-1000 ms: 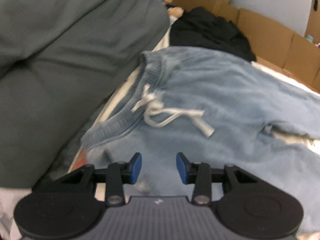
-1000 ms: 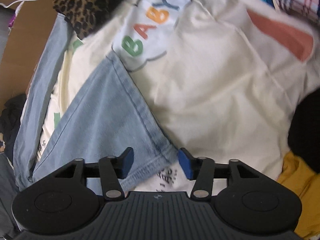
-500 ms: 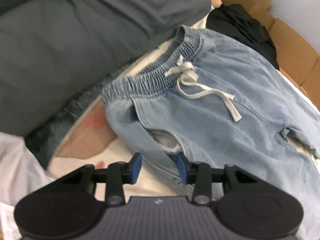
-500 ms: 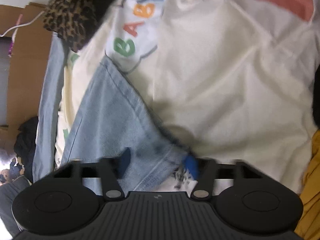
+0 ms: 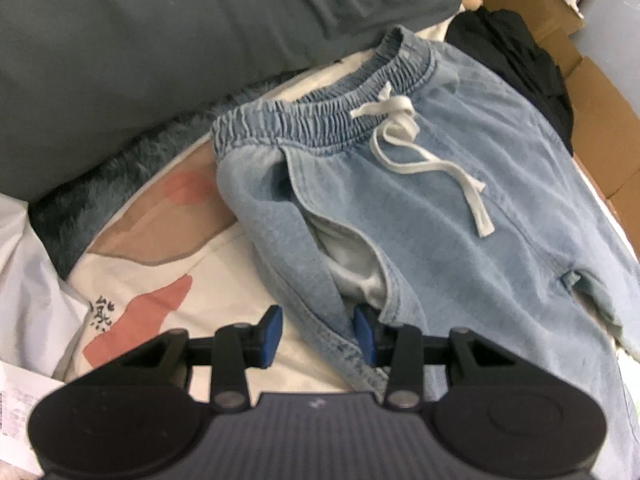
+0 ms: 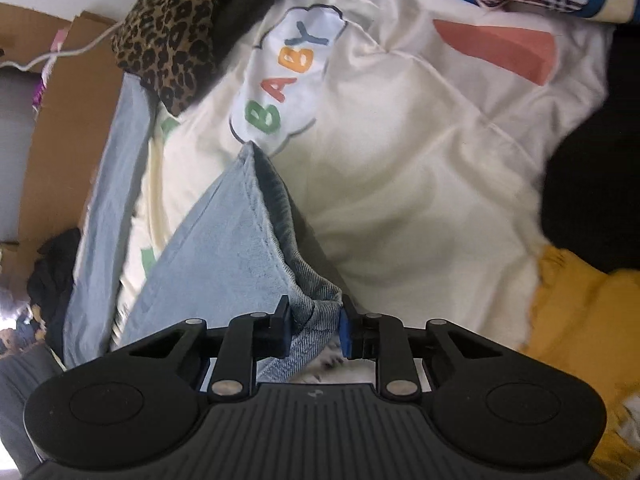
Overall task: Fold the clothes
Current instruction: 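Open the right tool and lift it away from the folded pants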
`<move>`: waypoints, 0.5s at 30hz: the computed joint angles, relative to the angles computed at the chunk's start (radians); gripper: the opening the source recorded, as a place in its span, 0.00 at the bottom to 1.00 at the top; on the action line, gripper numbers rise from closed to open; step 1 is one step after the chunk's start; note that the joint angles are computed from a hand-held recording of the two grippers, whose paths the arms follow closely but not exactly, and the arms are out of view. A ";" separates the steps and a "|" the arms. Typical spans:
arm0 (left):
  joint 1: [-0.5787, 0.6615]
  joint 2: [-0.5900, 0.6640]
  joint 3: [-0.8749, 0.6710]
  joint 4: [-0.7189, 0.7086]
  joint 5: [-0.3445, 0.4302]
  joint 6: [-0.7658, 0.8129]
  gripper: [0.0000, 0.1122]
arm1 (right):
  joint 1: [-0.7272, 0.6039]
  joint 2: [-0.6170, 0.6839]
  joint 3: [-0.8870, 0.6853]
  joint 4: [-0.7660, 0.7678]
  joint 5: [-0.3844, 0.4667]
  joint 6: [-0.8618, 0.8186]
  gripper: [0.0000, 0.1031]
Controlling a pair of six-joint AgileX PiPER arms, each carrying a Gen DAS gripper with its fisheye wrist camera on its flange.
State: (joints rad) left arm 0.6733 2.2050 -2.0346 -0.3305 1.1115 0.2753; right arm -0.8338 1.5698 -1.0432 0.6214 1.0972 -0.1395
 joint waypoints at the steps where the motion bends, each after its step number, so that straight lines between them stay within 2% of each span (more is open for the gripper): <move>1: 0.005 -0.003 -0.002 -0.007 0.003 0.002 0.38 | -0.002 -0.005 0.004 -0.014 0.009 0.008 0.22; 11: 0.063 -0.027 0.008 -0.110 0.011 0.037 0.40 | 0.000 -0.004 0.032 -0.106 0.066 0.051 0.23; 14: 0.061 -0.026 0.014 -0.114 0.016 0.042 0.40 | 0.004 0.003 -0.006 -0.115 0.089 0.052 0.32; 15: 0.059 -0.030 0.024 -0.115 0.011 0.047 0.40 | 0.010 -0.003 -0.022 -0.140 0.091 0.065 0.39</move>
State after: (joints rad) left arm 0.7324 2.1747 -2.0111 -0.4454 1.1223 0.3224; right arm -0.8234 1.5667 -1.0649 0.4815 1.1877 -0.0744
